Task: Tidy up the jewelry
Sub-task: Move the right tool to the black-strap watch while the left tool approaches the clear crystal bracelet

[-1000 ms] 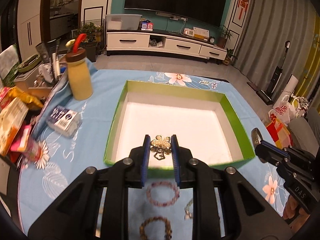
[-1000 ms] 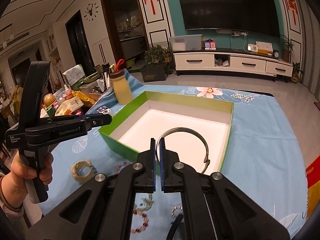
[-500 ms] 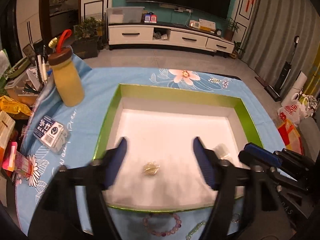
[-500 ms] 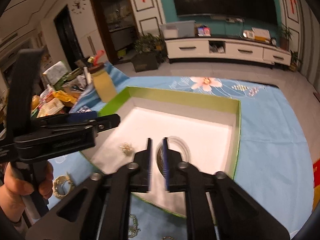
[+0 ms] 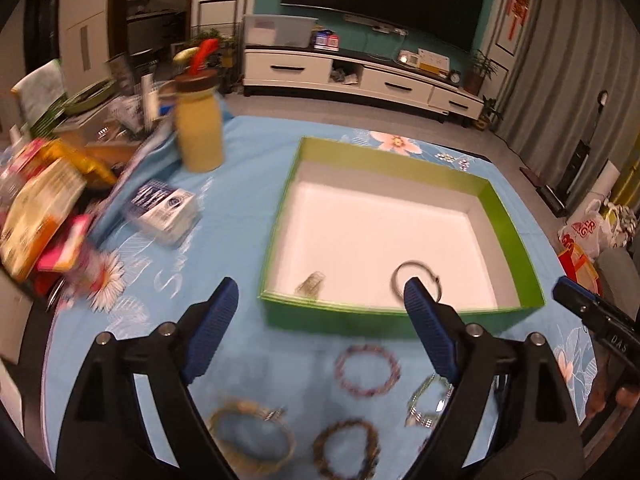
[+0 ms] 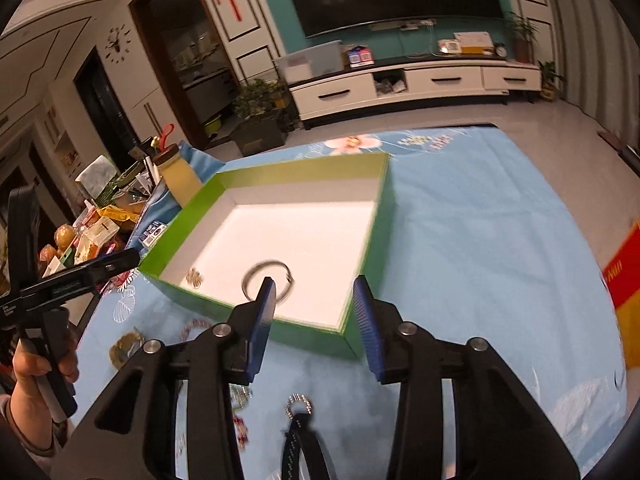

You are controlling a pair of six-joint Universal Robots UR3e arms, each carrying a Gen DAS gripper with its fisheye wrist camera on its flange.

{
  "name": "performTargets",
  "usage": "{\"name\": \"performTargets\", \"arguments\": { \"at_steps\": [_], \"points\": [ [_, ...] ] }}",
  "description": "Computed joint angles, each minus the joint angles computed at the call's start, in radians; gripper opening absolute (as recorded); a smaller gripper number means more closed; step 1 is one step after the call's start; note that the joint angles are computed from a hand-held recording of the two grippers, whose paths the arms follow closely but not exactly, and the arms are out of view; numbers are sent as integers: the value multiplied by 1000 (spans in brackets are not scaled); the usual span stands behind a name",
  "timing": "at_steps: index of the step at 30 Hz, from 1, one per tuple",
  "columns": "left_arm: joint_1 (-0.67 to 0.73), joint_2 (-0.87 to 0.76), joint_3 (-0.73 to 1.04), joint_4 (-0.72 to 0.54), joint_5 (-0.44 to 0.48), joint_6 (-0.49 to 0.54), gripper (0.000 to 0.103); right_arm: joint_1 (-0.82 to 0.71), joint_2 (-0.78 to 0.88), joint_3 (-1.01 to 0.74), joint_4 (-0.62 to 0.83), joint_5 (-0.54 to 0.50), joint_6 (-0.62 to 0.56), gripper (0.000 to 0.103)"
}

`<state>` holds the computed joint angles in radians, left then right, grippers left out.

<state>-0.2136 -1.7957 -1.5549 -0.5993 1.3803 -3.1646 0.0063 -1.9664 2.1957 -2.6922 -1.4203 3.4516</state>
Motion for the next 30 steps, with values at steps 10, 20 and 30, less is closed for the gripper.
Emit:
{"name": "performTargets", "arguments": {
  "at_steps": [10, 20, 30],
  "points": [
    [129, 368, -365, -12, -37, 42, 89, 0, -311, 143, 204, 0, 50, 41],
    [172, 593, -519, -117, -69, 122, 89, 125, -395, 153, 298, -91, 112, 41],
    [71, 672, -625, -153, -54, 145, 89, 272, -418, 170, 345, -198, 197, 41]
  ]
}}
